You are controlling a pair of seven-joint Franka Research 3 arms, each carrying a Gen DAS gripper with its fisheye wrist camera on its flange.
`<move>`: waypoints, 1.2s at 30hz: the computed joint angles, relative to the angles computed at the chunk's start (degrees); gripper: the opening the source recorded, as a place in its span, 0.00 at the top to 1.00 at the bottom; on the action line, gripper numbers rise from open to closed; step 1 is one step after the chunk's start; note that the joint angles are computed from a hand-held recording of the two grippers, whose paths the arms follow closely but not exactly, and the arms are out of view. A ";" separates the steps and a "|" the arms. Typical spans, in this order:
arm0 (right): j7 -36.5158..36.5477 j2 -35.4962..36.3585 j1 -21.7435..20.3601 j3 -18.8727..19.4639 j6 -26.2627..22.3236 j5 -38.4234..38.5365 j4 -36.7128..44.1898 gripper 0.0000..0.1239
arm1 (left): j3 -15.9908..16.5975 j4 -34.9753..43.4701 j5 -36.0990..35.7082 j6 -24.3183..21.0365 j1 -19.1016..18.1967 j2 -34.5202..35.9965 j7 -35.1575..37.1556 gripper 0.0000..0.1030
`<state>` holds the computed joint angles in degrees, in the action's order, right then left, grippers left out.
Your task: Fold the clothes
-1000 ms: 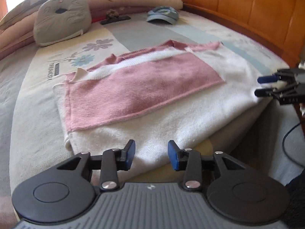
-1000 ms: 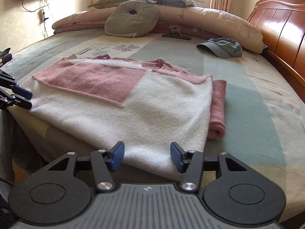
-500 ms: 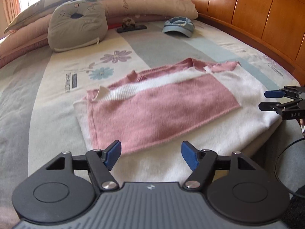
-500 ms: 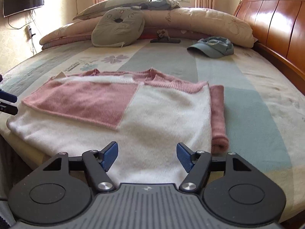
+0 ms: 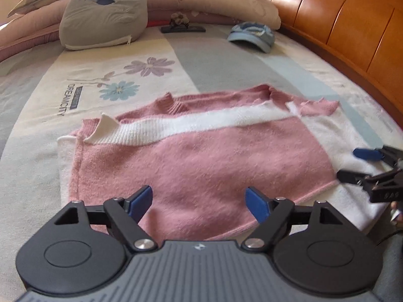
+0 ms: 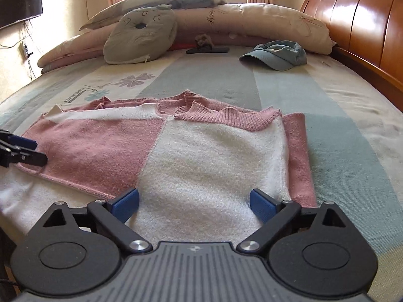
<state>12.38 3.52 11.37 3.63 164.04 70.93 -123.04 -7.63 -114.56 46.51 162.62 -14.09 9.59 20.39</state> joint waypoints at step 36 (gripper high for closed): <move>-2.57 4.32 -1.76 1.54 1.52 7.67 5.02 0.17 | 5.36 3.10 -2.59 10.87 -3.84 4.66 -2.07 0.05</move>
<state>9.82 7.84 9.61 5.17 165.56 78.60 -118.03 -2.27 -111.46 43.92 173.49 -17.93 14.26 18.31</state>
